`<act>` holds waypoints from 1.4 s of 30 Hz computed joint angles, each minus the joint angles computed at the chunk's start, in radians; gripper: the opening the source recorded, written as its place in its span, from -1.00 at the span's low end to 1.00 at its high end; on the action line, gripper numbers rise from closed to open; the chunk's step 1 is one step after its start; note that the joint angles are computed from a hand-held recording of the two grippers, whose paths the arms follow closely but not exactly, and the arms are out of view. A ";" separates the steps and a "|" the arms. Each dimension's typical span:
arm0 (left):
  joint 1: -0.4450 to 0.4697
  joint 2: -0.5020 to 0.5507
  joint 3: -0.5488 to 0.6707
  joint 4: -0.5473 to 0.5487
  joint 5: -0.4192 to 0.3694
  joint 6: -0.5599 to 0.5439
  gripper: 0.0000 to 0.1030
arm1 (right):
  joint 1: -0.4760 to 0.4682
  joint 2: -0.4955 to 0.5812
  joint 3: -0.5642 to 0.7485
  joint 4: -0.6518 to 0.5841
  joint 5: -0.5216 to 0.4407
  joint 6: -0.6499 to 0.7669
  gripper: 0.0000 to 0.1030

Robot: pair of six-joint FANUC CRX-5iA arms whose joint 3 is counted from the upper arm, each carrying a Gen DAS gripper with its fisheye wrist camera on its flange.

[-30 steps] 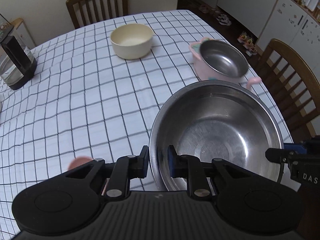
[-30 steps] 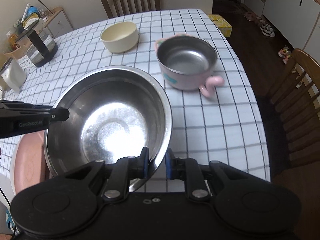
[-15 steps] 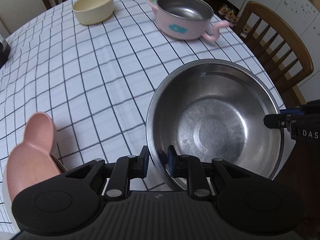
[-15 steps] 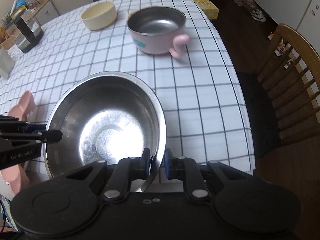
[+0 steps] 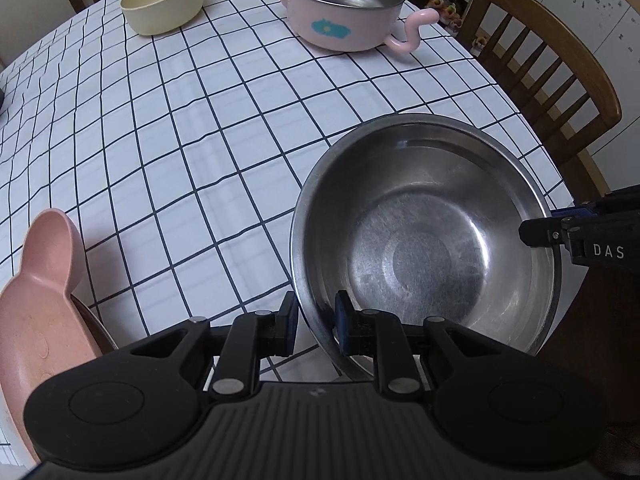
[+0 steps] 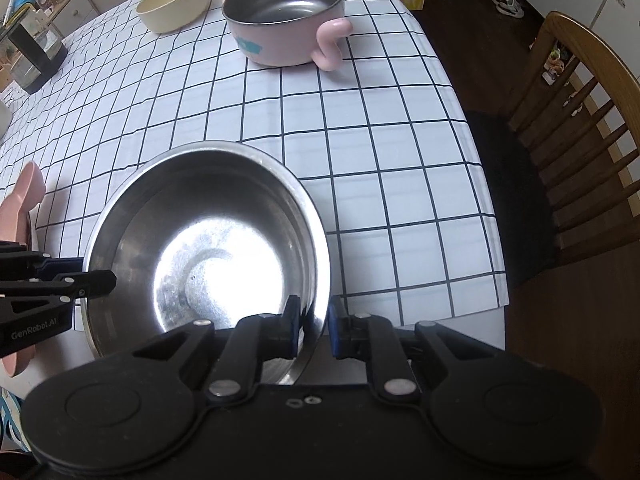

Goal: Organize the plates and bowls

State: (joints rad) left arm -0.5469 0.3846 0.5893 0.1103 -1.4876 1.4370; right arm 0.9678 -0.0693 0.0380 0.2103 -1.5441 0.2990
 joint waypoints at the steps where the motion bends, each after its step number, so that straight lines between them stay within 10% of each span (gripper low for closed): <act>1: 0.001 0.002 0.002 0.003 -0.001 -0.003 -0.64 | -0.001 -0.001 -0.001 -0.002 0.002 -0.002 -0.70; 31: 0.064 -0.027 0.045 0.105 0.118 -0.069 -0.62 | -0.012 0.019 0.106 0.118 0.032 0.081 -0.17; 42: 0.064 0.070 0.246 0.121 0.159 -0.007 -0.26 | -0.075 0.062 0.178 0.208 0.104 0.149 -0.01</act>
